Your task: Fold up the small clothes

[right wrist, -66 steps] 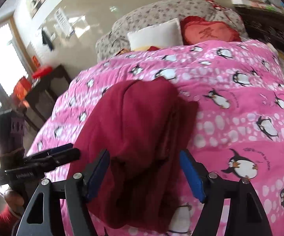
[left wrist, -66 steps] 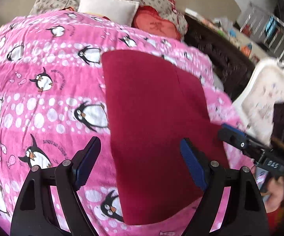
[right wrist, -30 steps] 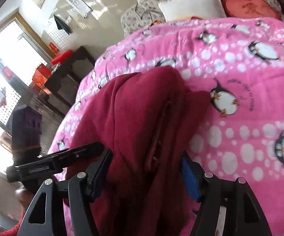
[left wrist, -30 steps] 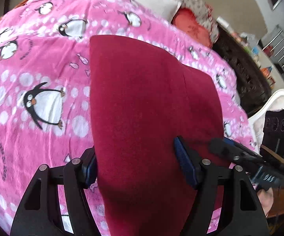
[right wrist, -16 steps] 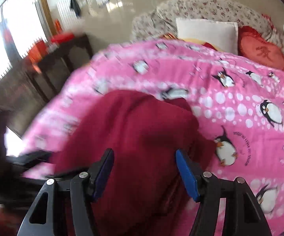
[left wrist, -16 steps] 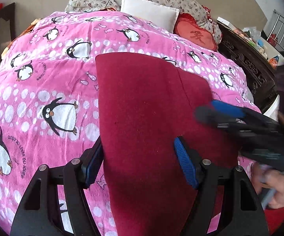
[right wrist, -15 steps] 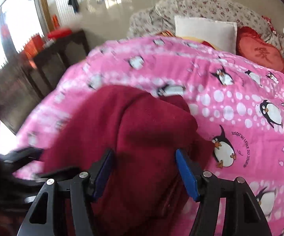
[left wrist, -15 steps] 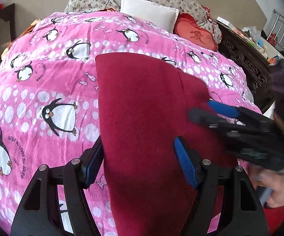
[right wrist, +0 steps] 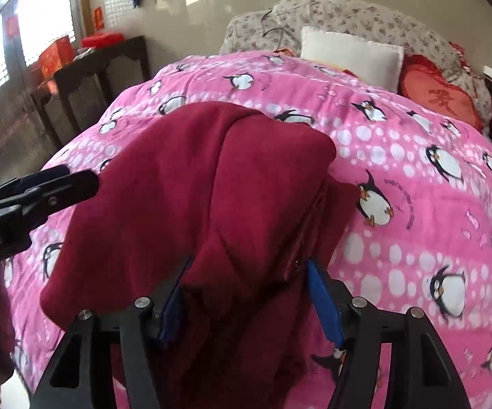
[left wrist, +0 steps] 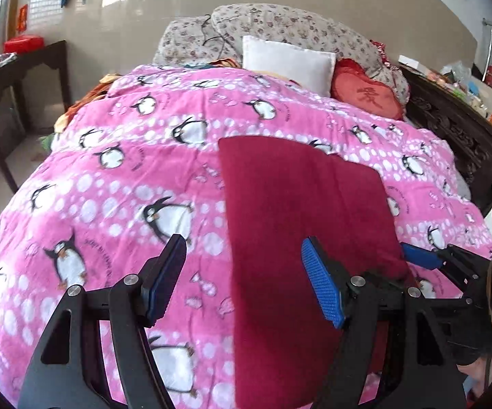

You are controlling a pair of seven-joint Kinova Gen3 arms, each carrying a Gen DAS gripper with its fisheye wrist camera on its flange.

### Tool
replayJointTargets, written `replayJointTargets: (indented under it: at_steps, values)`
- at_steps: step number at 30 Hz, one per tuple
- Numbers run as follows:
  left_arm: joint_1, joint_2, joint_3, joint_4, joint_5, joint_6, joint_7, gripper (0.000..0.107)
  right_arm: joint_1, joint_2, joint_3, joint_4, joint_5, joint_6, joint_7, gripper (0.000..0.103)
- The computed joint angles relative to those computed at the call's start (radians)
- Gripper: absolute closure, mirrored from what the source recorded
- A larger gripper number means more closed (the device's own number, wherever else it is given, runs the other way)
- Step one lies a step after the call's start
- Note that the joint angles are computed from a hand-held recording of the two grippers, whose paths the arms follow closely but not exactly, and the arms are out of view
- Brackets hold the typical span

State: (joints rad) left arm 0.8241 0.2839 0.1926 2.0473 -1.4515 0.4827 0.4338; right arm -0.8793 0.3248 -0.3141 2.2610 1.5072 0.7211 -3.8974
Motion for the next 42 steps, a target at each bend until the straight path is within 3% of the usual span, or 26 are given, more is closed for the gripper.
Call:
replayJointTargets:
  at_steps: [3, 7, 12, 18, 21, 31, 42]
  values:
    - [0.025, 0.001, 0.006, 0.008, 0.009, 0.053, 0.001, 0.037, -0.027, -0.033, -0.017, 0.027, -0.002, 0.038, -0.053, 0.04]
    - [0.053, 0.004, 0.023, 0.015, -0.006, 0.127, 0.026, 0.037, -0.102, -0.059, -0.044, 0.028, -0.074, 0.165, -0.04, 0.039]
    - [0.056, -0.003, 0.042, 0.014, -0.017, 0.15, 0.052, 0.037, -0.178, -0.075, -0.058, 0.005, -0.16, 0.288, -0.046, 0.039]
    - [0.061, -0.006, 0.052, -0.001, 0.039, 0.159, 0.004, 0.037, -0.238, -0.072, -0.07, -0.014, -0.196, 0.394, -0.073, 0.038]
    - [0.093, 0.0, 0.054, -0.002, 0.034, 0.214, 0.011, 0.037, -0.242, -0.076, -0.069, -0.005, -0.179, 0.382, -0.106, 0.038]
    - [0.109, -0.018, 0.077, 0.022, -0.001, 0.273, 0.061, 0.037, -0.239, -0.069, -0.067, -0.016, -0.173, 0.352, -0.118, 0.037]
    - [0.099, -0.028, 0.098, 0.039, -0.02, 0.286, 0.093, 0.037, -0.248, -0.064, -0.067, -0.031, -0.176, 0.352, -0.109, 0.036]
